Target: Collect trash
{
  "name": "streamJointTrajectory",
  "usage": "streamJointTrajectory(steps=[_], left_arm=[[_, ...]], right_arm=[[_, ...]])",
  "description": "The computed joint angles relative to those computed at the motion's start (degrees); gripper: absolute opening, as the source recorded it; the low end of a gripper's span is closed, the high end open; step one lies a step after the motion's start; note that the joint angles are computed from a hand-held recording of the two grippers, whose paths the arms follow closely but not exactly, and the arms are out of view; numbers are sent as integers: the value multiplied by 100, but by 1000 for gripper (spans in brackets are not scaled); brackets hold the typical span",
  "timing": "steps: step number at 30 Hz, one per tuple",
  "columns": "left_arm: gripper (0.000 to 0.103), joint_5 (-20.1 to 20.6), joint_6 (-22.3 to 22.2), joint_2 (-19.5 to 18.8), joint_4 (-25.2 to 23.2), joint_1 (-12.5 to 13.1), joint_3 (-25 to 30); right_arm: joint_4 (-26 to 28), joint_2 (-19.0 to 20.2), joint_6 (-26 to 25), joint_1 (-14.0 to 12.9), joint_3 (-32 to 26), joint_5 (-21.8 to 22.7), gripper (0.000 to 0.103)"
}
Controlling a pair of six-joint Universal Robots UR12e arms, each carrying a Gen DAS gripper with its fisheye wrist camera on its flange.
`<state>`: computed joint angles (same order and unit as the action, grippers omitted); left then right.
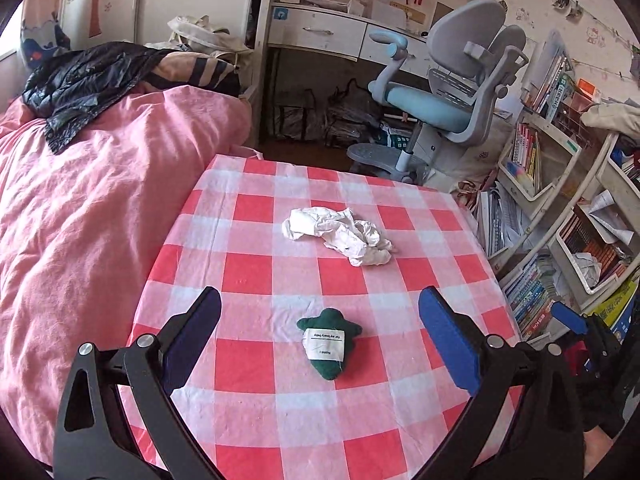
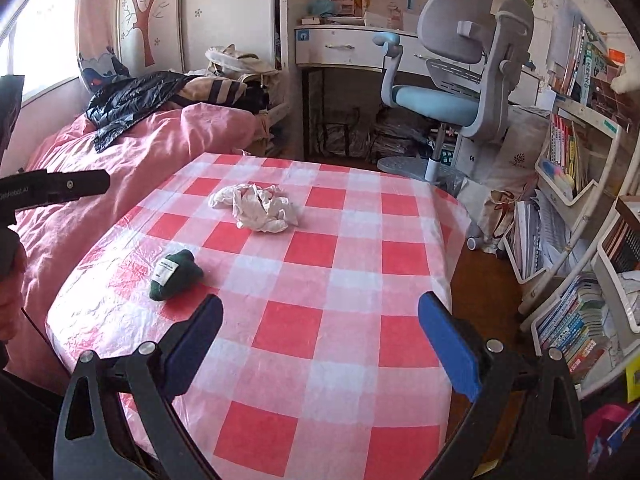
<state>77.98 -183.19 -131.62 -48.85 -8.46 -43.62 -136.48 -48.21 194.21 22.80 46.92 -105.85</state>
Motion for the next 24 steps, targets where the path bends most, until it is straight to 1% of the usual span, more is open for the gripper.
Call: streamJointTrajectory(steps=[3, 6, 24], left_arm=[[95, -24, -31, -8, -44, 4, 21], [95, -38, -56, -22, -72, 10, 45], [95, -41, -67, -55, -93, 31, 69]], right_arm=[[78, 65, -271, 42, -109, -115, 94], [130, 91, -411, 51, -155, -73, 94], [199, 129, -397, 47, -218, -93, 94]])
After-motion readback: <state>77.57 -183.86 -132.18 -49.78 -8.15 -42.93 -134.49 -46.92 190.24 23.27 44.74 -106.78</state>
